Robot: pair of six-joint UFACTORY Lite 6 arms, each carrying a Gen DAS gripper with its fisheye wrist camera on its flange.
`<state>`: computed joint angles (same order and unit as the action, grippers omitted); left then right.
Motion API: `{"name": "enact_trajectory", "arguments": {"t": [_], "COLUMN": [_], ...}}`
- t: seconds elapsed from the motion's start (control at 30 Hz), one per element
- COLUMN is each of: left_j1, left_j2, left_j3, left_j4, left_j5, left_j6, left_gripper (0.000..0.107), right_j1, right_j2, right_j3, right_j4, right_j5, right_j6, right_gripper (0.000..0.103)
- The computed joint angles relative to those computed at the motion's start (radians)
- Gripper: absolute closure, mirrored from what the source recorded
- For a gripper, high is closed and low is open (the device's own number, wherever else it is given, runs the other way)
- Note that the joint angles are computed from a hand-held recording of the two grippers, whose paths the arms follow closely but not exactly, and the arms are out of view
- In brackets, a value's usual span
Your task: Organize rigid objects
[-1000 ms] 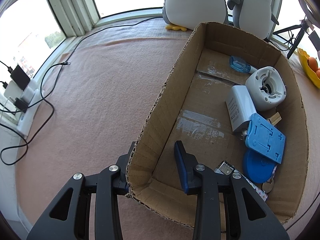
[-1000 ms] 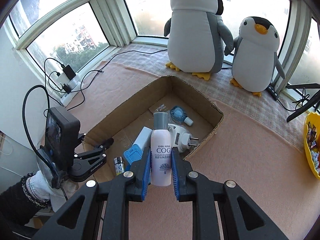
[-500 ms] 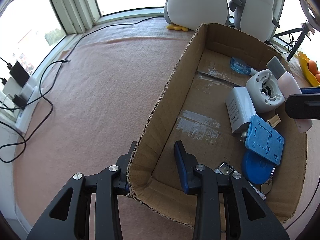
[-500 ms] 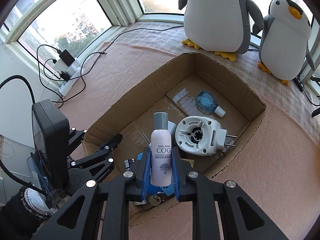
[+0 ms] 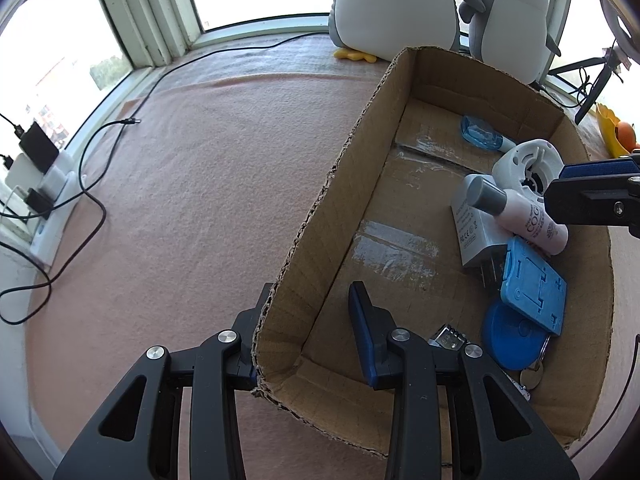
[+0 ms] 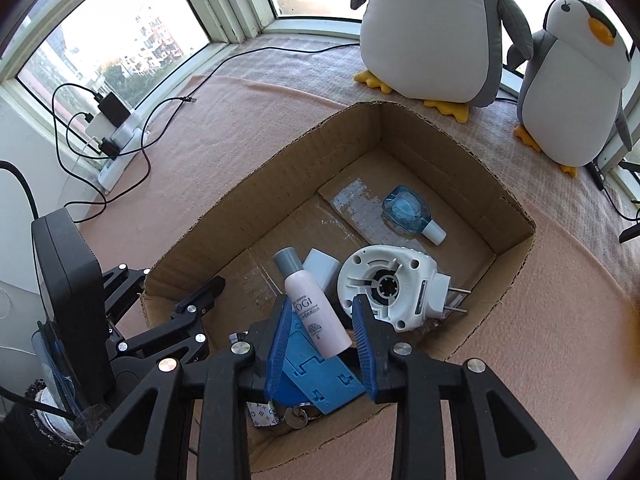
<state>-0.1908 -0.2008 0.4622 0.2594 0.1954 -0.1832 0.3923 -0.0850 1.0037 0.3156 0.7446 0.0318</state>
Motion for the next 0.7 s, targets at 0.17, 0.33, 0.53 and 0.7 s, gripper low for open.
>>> {"name": "enact_trajectory", "arguments": {"t": [0.17,0.33,0.53,0.7], "left_j1": [-0.001,-0.001,-0.005,-0.005], "left_j2": [0.0,0.001,-0.003,-0.053], "left_j3": [0.001,0.005,0.007,-0.005], "left_j4": [0.005,-0.001,0.032,0.052], "left_j5": [0.002,0.007,0.014,0.038], "left_j6": [-0.004,0.001,-0.033,-0.054], "left_gripper": [0.073,0.073,0.071,0.071], "right_j1": [0.0,0.015,0.008,-0.039], "right_j2": [-0.025,-0.069,-0.182,-0.333], "right_j3": [-0.016,-0.041,-0.104,-0.166], "right_j4": [-0.013,-0.061,-0.098,-0.088], "right_j5": [0.004,0.002,0.016,0.062], "right_j6": [0.003,0.041,0.084,0.094], "right_gripper": [0.067,0.059,0.056,0.055]}}
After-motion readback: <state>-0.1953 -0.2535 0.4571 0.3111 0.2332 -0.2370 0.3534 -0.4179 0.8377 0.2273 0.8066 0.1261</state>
